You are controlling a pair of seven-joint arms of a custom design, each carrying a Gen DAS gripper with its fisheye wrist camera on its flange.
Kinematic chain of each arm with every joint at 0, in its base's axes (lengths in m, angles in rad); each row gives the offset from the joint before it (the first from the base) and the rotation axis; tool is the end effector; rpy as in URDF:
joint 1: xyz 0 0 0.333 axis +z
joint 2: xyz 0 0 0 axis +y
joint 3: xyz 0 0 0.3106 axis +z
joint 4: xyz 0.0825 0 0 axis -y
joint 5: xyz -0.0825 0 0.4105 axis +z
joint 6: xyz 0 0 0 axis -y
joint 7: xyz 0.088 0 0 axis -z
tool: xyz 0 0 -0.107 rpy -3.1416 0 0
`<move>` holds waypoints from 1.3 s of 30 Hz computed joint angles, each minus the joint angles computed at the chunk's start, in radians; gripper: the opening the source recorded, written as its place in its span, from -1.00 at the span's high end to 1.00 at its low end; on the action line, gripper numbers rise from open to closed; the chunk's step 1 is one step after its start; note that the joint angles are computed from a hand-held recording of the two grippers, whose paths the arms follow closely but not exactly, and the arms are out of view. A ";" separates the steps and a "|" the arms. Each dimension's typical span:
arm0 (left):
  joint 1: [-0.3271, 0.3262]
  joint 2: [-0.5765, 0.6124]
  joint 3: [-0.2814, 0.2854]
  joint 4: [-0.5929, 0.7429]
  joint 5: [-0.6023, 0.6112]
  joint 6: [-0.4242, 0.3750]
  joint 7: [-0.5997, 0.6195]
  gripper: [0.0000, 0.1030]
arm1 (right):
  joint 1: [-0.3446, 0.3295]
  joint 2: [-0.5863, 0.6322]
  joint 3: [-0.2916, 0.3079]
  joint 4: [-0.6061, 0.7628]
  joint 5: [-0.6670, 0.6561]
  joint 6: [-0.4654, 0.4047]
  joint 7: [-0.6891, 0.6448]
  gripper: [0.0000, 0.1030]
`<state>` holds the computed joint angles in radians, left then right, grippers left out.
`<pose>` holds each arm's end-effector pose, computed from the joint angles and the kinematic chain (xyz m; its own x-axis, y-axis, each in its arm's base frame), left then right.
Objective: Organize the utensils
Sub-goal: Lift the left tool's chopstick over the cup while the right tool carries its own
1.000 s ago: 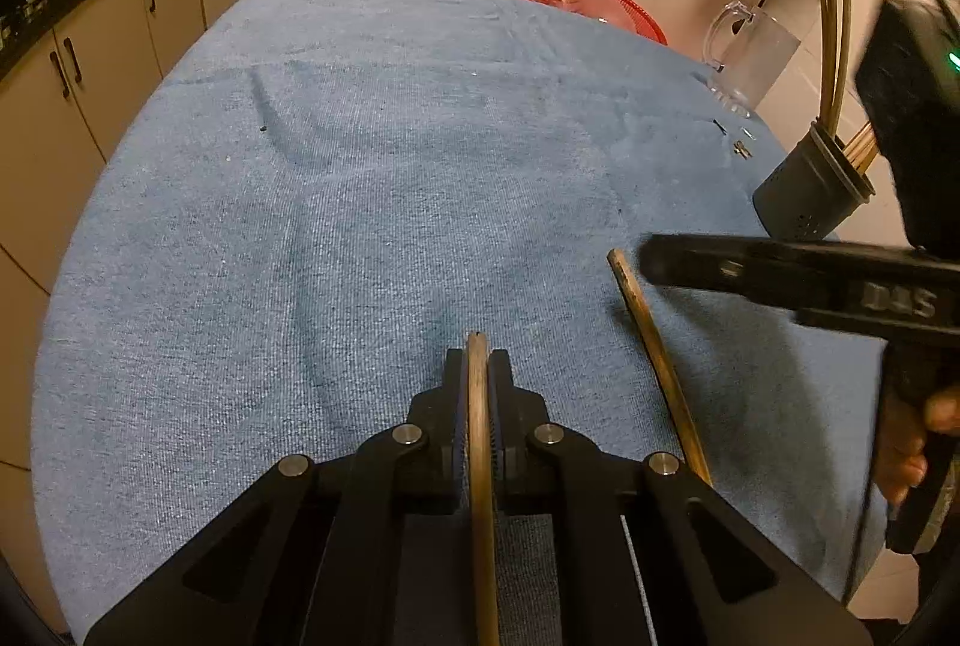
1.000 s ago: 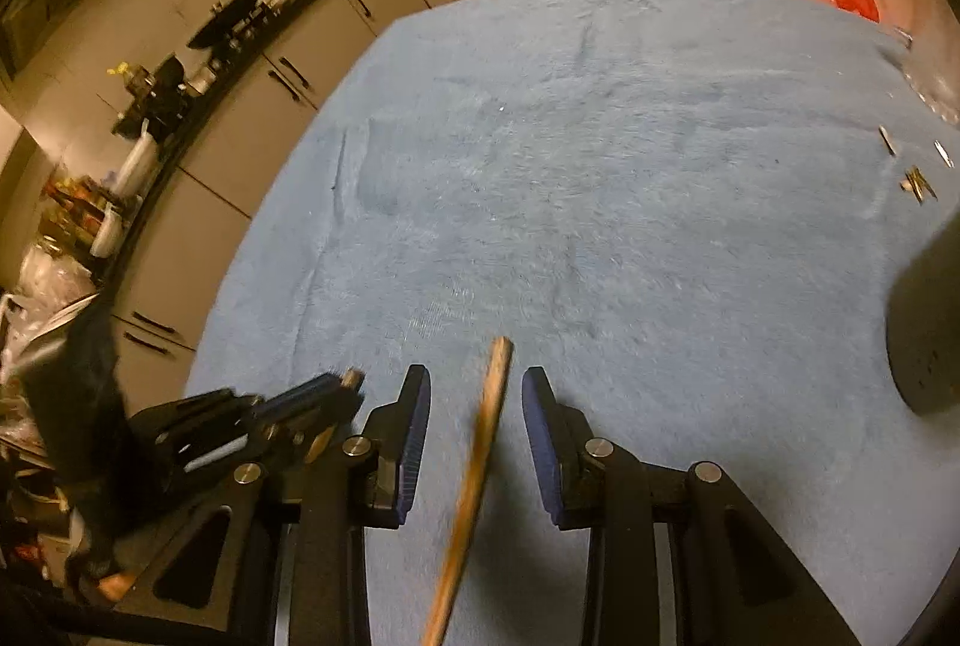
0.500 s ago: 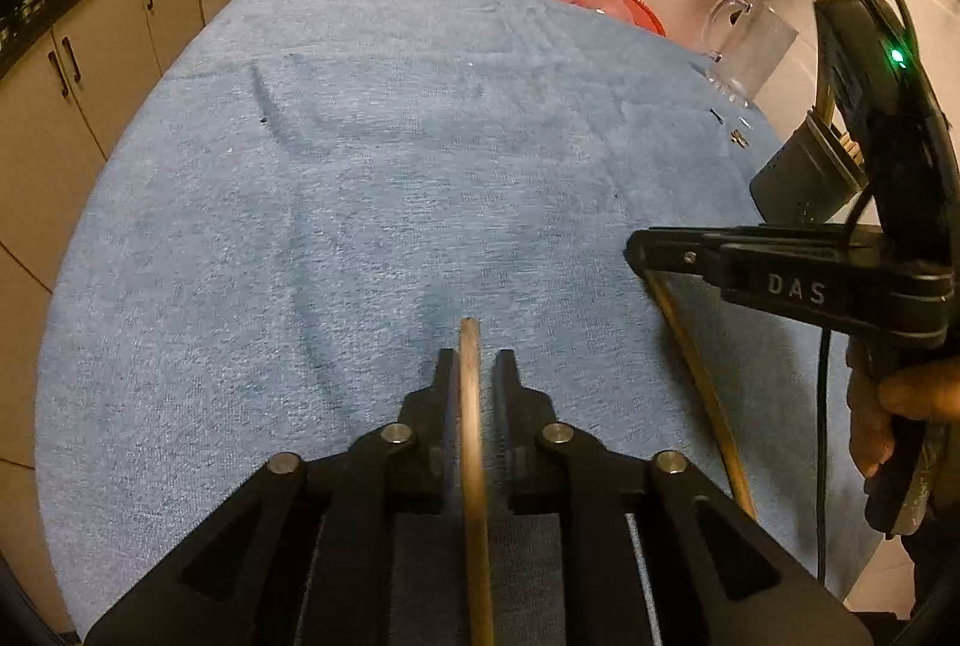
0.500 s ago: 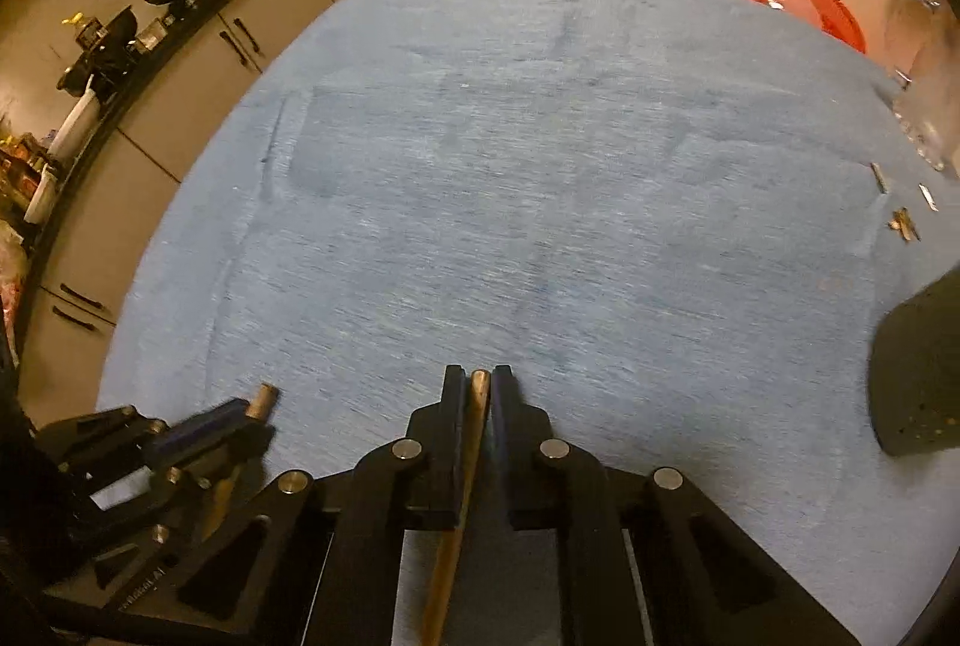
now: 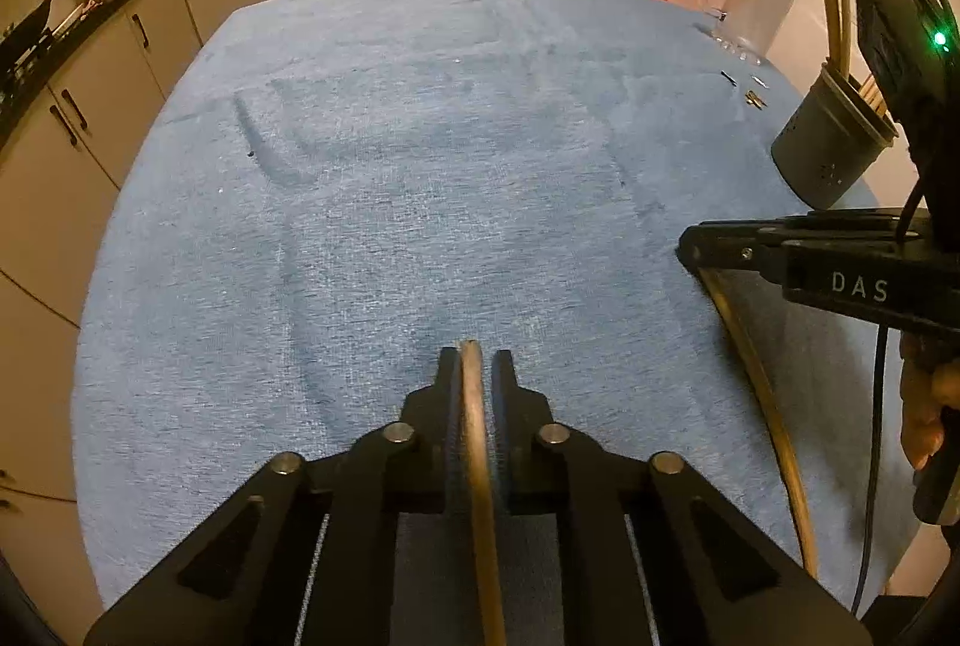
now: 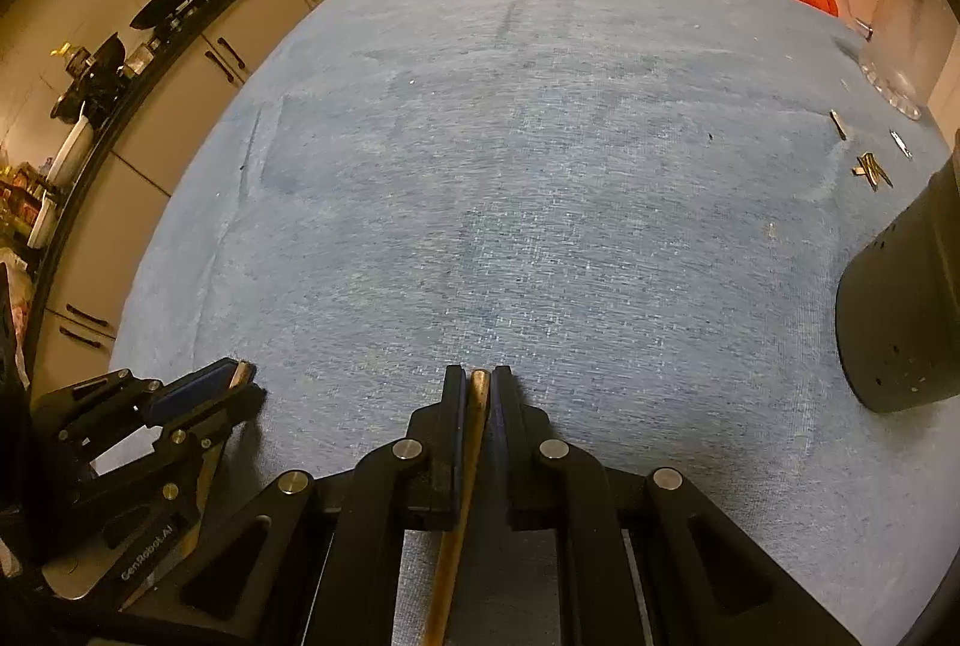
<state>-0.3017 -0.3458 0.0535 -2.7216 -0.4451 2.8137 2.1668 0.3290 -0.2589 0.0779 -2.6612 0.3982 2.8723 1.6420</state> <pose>0.4295 -0.0882 0.3510 -0.4499 -0.8909 0.0626 -0.8016 0.3719 -0.4681 0.4327 0.1617 0.3482 0.0358 -0.9619 -0.2711 -0.9175 0.0759 -0.3905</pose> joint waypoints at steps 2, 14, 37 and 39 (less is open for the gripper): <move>0.006 0.004 -0.005 0.008 0.008 -0.012 -0.007 0.88 | -0.009 0.001 0.011 0.000 -0.019 0.003 0.017 0.84; -0.137 -0.059 0.120 -0.013 -0.219 0.041 0.128 0.88 | 0.045 -0.105 -0.019 -0.085 0.025 0.107 -0.007 0.85; -0.489 -0.357 0.406 -0.059 -0.511 0.365 0.317 0.88 | 0.018 -0.649 0.046 -0.272 -0.058 0.144 0.055 0.86; -0.524 -0.359 0.437 -0.059 -0.494 0.390 0.306 0.88 | 0.024 -0.669 0.037 -0.278 -0.065 0.143 0.054 0.86</move>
<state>-0.8262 -0.7050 0.4907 -2.7809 -0.9393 3.2033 2.4730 0.3527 -0.9275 0.1150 -2.9392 0.3328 3.0152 1.6957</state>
